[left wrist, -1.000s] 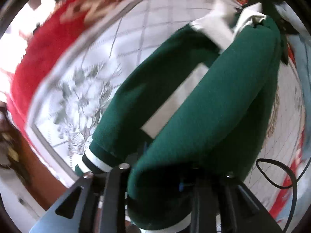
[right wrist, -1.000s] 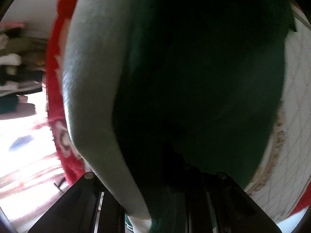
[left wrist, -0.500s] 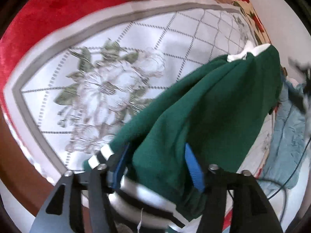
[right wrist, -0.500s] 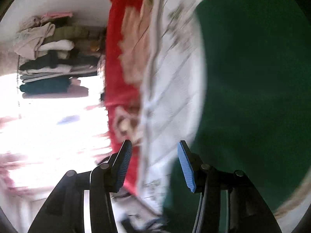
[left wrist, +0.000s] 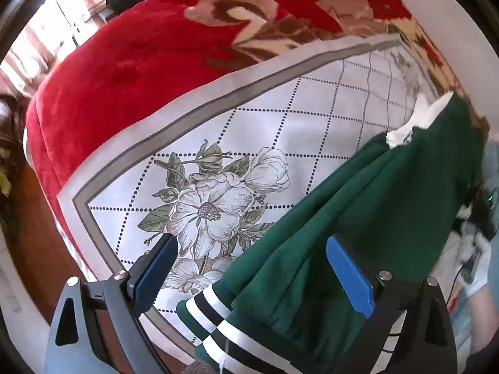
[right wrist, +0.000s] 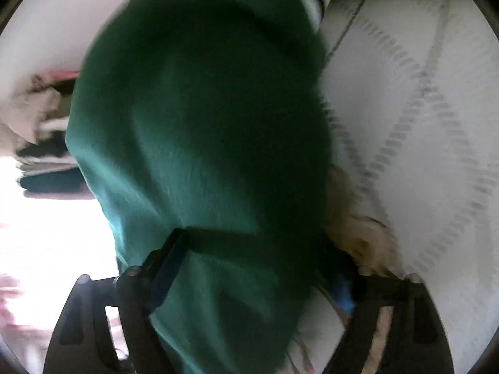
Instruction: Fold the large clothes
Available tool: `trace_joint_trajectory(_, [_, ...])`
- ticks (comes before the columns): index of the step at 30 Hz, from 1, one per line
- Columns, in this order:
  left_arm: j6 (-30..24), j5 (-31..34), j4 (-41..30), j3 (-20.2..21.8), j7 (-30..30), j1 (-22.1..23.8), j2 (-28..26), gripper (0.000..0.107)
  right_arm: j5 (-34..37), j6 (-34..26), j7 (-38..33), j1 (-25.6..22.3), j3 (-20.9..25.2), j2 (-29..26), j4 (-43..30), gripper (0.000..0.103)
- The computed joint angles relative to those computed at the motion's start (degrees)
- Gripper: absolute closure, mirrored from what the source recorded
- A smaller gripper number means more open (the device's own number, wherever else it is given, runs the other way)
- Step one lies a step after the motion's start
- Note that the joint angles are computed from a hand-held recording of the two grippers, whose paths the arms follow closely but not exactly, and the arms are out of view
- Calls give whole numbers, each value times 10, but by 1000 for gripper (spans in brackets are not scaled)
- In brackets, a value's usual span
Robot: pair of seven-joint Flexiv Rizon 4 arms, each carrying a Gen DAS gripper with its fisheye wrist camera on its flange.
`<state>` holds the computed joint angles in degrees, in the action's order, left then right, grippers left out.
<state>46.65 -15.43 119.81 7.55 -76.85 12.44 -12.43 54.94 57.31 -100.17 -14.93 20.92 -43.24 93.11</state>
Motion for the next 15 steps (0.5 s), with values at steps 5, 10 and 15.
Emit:
trace_joint_trajectory(5, [17, 73, -4, -2, -22, -29, 17, 9, 68, 52, -33, -17, 25, 11, 19, 85])
trace_joint_trajectory(10, [17, 75, -6, -16, -23, -49, 25, 9, 127, 145, 26, -1, 10, 105, 127, 87])
trace_joint_trajectory(15, [14, 60, -2, -26, -19, -63, 30, 9, 225, 207, 86, -12, -6, 240, 281, 87])
